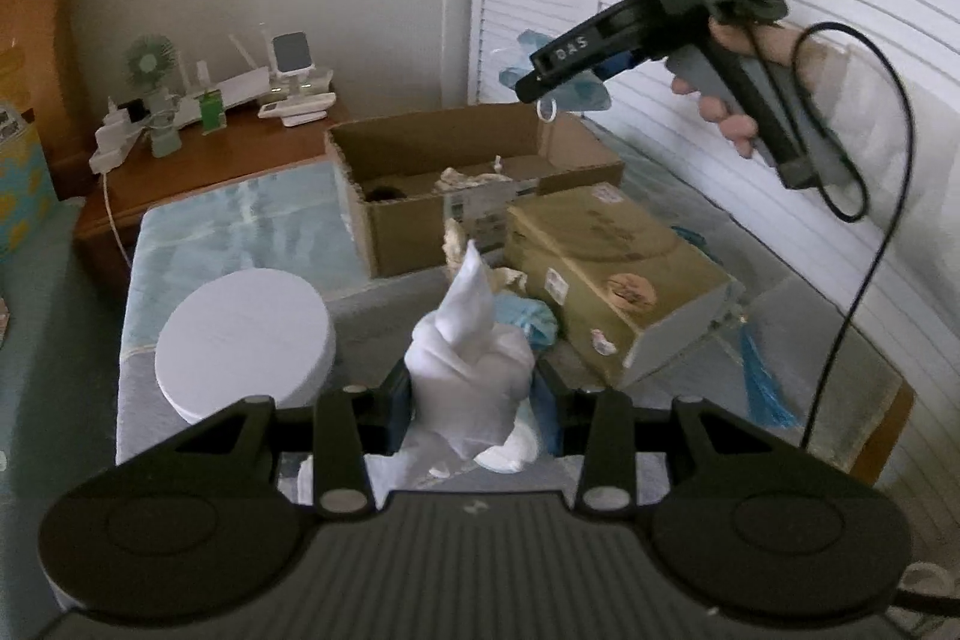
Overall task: Organize soft objects
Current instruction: 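Carry the face mask into the cardboard box and open the right tool, then carry the white cloth bunny into the cardboard box and open the left tool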
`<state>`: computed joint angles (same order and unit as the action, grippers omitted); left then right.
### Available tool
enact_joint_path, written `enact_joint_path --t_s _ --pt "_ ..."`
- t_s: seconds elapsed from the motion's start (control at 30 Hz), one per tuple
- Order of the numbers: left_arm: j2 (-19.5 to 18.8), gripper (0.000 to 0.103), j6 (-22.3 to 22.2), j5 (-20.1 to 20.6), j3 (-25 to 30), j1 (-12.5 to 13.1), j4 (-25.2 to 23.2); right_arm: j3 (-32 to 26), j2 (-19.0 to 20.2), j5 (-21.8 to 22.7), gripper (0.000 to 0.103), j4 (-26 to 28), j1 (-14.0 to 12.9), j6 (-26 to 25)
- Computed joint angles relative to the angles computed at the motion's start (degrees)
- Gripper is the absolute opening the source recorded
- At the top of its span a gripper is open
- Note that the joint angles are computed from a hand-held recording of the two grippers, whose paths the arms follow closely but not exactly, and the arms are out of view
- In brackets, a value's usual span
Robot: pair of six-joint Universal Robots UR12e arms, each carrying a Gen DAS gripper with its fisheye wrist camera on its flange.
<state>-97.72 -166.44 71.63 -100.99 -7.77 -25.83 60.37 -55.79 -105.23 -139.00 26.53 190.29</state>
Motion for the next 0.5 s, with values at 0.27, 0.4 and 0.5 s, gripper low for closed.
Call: enact_joint_path --t_s 0.27,0.4,0.5 --pt "-1.1 0.04 -0.6 0.9 1.3 -0.1 -0.7 -3.8 3.3 -0.4 0.089 2.8 -0.7 0.2" --pt "-1.4 0.04 -0.2 0.6 1.7 -0.2 -0.8 -1.6 2.2 -0.8 0.1 1.5 -0.6 0.3" --pt "-1.5 0.04 0.1 0.1 2.1 -0.2 -0.9 0.5 0.9 -0.8 0.103 -0.2 -0.5 0.9"
